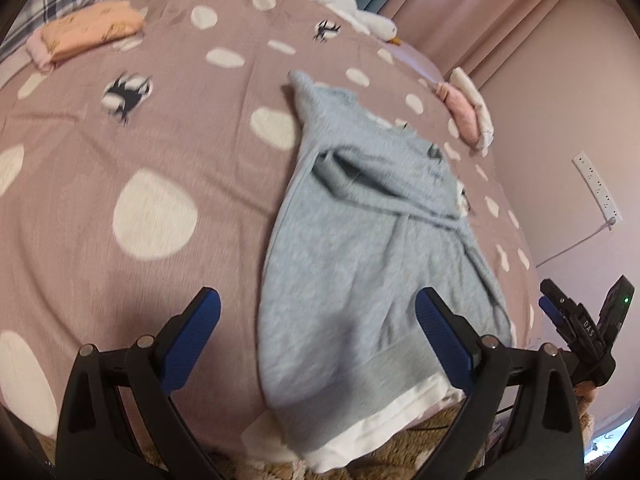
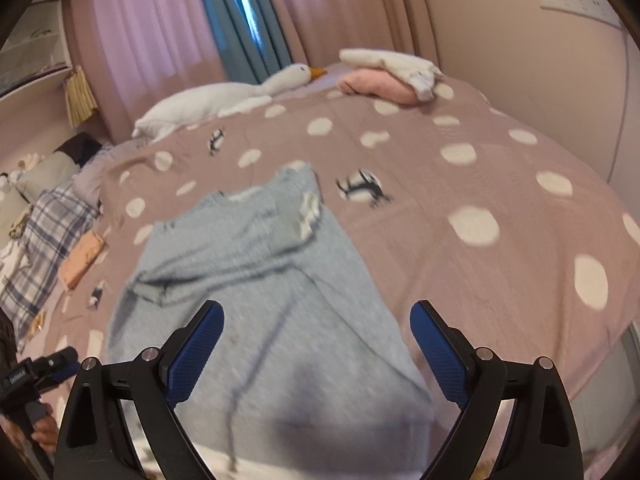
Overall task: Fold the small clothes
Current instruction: 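Move both grippers to the sweatshirt hem, then grasp the hem with the left gripper while the right gripper grasps it too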
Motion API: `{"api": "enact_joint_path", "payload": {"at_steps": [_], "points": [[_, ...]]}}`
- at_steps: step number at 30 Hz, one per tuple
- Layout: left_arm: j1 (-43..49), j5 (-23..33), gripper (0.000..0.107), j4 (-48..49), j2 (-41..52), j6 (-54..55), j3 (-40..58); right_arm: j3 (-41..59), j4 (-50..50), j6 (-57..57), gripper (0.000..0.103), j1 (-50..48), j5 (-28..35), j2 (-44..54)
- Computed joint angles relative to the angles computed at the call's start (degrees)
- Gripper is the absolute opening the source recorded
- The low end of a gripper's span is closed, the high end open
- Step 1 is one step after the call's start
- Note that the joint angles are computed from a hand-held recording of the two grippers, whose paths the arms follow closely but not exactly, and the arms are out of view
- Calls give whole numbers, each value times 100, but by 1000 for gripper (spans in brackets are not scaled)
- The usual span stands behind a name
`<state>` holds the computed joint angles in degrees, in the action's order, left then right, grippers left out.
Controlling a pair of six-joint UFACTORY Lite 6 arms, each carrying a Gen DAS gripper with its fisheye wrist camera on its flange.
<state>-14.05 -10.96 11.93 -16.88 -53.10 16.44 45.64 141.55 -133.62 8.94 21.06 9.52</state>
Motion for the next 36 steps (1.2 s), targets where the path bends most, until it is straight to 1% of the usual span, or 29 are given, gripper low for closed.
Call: {"api": "enact_joint_path", "payload": {"at_steps": [3, 5, 8, 10, 11, 13, 14, 15, 17, 19, 20, 21, 22, 24, 25, 26, 27, 28, 29, 31, 33, 36], "points": [[60, -285, 97, 1119, 181, -1107, -119, -158, -681, 548, 94, -254, 65, 148], [96, -531, 95, 1797, 300, -1643, -178, -251, -1113, 916, 94, -435, 123, 232], [23, -851, 91, 2126, 502, -1938, -281, -377, -1642, 1307, 94, -703, 153, 379], [12, -1268, 87, 2396, 690, -2234, -400, -473, -1724, 1346, 94, -815, 105, 445], [-103, -1408, 85, 2273, 757, -2170, -463, -516, -1872, 1461, 93, -902, 132, 496], [-492, -1171, 81, 1475, 656, -1504, -501, -582, -2192, 1700, 87, -1013, 172, 549], [-671, -986, 79, 1147, 618, -1209, -472, -656, -2238, 1696, 86, -1043, 165, 527], [-733, -938, 78, 1059, 631, -1145, -463, -747, -2235, 1605, 86, -1051, 162, 468], [-673, -1048, 72, 1461, 720, -1518, -459, -817, -2415, 1666, 84, -1040, 197, 452], [-653, -1176, 69, 1913, 781, -1908, -456, -841, -2787, 1959, 77, -1039, 277, 480], [-612, -1312, 66, 2123, 847, -2060, -461, -905, -2899, 1991, 76, -1046, 329, 438], [-588, -1477, 65, 2281, 904, -2188, -495, -971, -2966, 1960, 70, -1053, 397, 384], [-610, -1642, 65, 2306, 1005, -2211, -496, -1012, -3058, 1981, 65, -1046, 446, 346], [-723, -1826, 57, 2342, 1190, -2249, -456, -1023, -3205, 2133, 59, -982, 485, 356], [-805, -1875, 50, 2336, 1349, -2249, -367, -1030, -3168, 2200, 54, -886, 388, 348], [-881, -1836, 36, 2245, 1461, -2193, -262, -1036, -3082, 2151, 52, -796, 306, 323], [-961, -1750, 29, 2051, 1518, -2047, -187, -1046, -3037, 2095, 43, -743, 271, 285], [-987, -1712, 19, 1863, 1565, -1887, -118, -1041, -3119, 2147, 32, -721, 307, 254], [-959, -1731, 19, 1846, 1588, -1872, -80, -1013, -3410, 2388, 29, -772, 468, 228], [-784, -1870, 16, 1983, 1467, -1984, -89, -929, -3508, 2541, 26, -767, 512, 219], [-663, -1867, 16, 2073, 1309, -2034, -97, -863, -3520, 2508, 24, -800, 580, 140], [-342, -2034, 15, 2471, 1083, -2308, -52, -653, -3813, 2799, 21, -983, 980, 90]]}}
